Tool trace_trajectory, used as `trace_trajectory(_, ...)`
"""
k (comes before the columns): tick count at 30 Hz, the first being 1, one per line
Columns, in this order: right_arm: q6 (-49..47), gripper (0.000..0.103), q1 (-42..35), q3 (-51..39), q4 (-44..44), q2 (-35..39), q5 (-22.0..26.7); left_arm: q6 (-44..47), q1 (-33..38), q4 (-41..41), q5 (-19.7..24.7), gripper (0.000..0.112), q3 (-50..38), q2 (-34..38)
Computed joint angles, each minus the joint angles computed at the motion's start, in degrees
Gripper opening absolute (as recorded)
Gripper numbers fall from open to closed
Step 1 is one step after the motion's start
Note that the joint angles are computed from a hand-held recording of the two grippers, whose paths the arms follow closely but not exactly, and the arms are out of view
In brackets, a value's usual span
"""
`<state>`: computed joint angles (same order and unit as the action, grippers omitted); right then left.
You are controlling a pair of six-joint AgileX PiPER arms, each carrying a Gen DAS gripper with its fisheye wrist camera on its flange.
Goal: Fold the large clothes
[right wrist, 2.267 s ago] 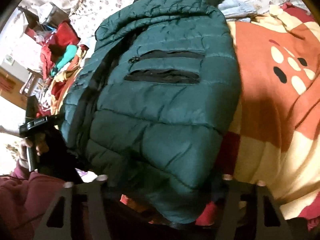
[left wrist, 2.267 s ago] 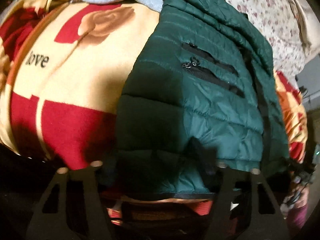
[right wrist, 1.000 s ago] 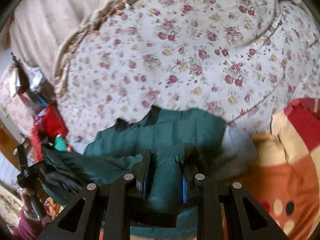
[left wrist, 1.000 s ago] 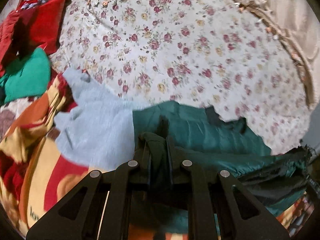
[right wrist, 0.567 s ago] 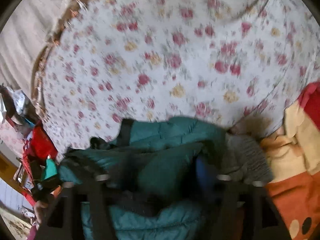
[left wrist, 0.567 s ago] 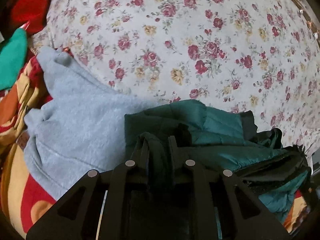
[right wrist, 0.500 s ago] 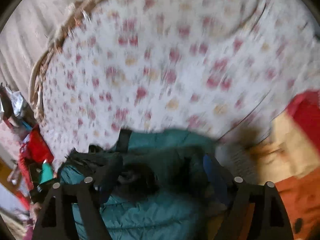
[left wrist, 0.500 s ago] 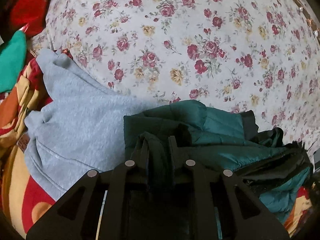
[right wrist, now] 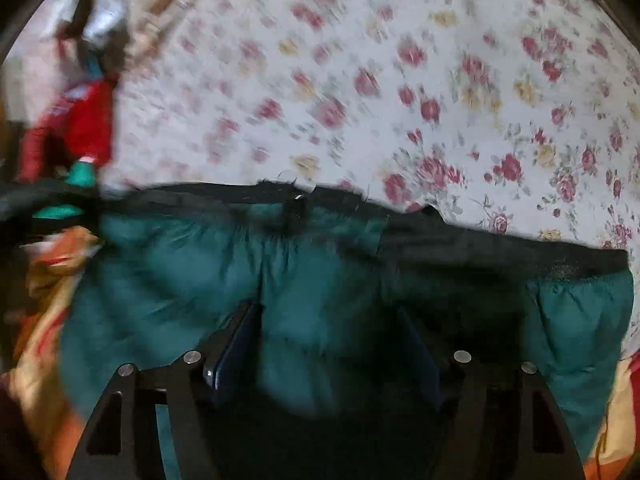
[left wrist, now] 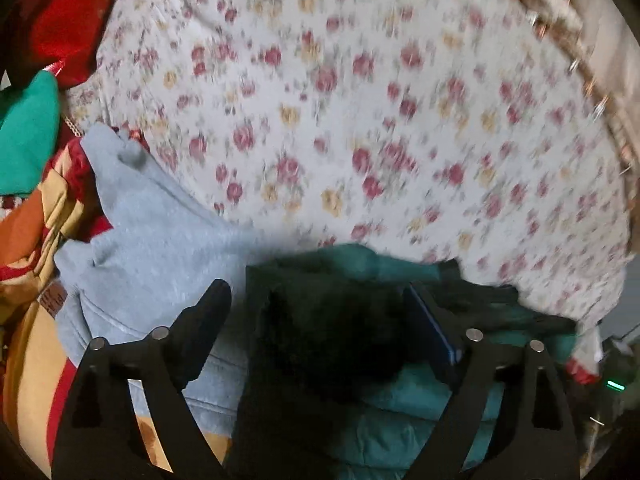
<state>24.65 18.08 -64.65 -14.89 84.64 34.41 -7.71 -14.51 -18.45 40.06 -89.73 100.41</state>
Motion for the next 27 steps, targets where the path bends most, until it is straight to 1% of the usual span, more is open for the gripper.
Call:
trace_trajectory(1, 2.8, 0.070, -0.6, -0.3, -1.4, 1.8, -1.2, 1.0, 0.6, -0.8, 1.1, 0.089, -0.3, -0.3)
trace_trajectory(3, 4.5, 0.070, -2.0, -0.4, -1.6, 3.9, -3.4, 1.9, 0.8, -1.1, 2.1, 0.089, -0.1, -1.0)
trace_trajectory(5, 5.0, 0.070, -2.5, -1.4, -1.7, 5.2, -3.2, 2.1, 0.1, -0.6, 1.5, 0.089, 1.1, -1.8)
trace_trajectory(7, 4.0, 0.070, -2.6, -2.0, -0.3, 4.9, -2.2, 2.3, -1.3, -0.1, 0.5, 0.089, 2.5, -2.1)
trace_trajectory(9, -0.4, 0.070, -3.6, -1.8, 5.1, 1.8, -0.1, 1.2, -3.1, 1.8, -0.5, 0.089, 3.5, -1.8)
trace_trajectory(11, -4.5, 0.070, -5.6, 0.8, 10.0, -4.1, 0.1, -1.6, -5.0, 5.0, -1.3, 0.088, 3.6, -0.6)
trace_trajectory(13, -5.4, 0.070, -7.2, 3.2, 9.3, -9.3, 0.6, -5.7, -7.0, 9.2, -2.3, 0.089, 3.3, 1.1)
trace_trajectory(15, -5.9, 0.074, -9.4, 4.3, 7.2, -11.9, 1.2, -11.5, -9.0, 15.5, -3.9, 0.089, 3.2, 2.4)
trace_trajectory(18, -6.0, 0.075, -13.0, 5.4, 3.9, -12.0, 1.1, -15.8, -10.3, 20.5, -4.3, 0.089, 2.3, 4.5)
trace_trajectory(20, -7.1, 0.075, -15.8, 6.1, 4.4, -10.1, -0.3, -17.7, -11.0, 23.1, -4.1, 0.090, 1.3, 5.9)
trace_trajectory(22, -8.5, 0.076, -18.5, 7.6, 5.9, -7.3, -2.9, -19.3, -11.5, 25.2, -4.2, 0.092, 0.4, 7.1)
trace_trajectory(23, -8.0, 0.080, -18.5, 7.6, 6.0, -5.6, -3.9, -19.6, -11.6, 25.5, -4.3, 0.092, 0.0, 7.6)
trace_trajectory(24, -8.3, 0.081, -19.0, 8.3, 7.0, -4.6, -5.5, -19.8, -11.7, 25.7, -4.4, 0.094, -0.4, 8.2)
trace_trajectory(26, -8.4, 0.082, -19.7, 9.6, 8.2, -3.5, -9.1, -21.1, -12.1, 27.3, -4.8, 0.096, -0.9, 9.0)
trace_trajectory(27, -9.2, 0.082, -20.1, 9.8, 9.1, -3.3, -9.9, -21.9, -12.2, 28.0, -5.0, 0.098, -1.0, 9.4)
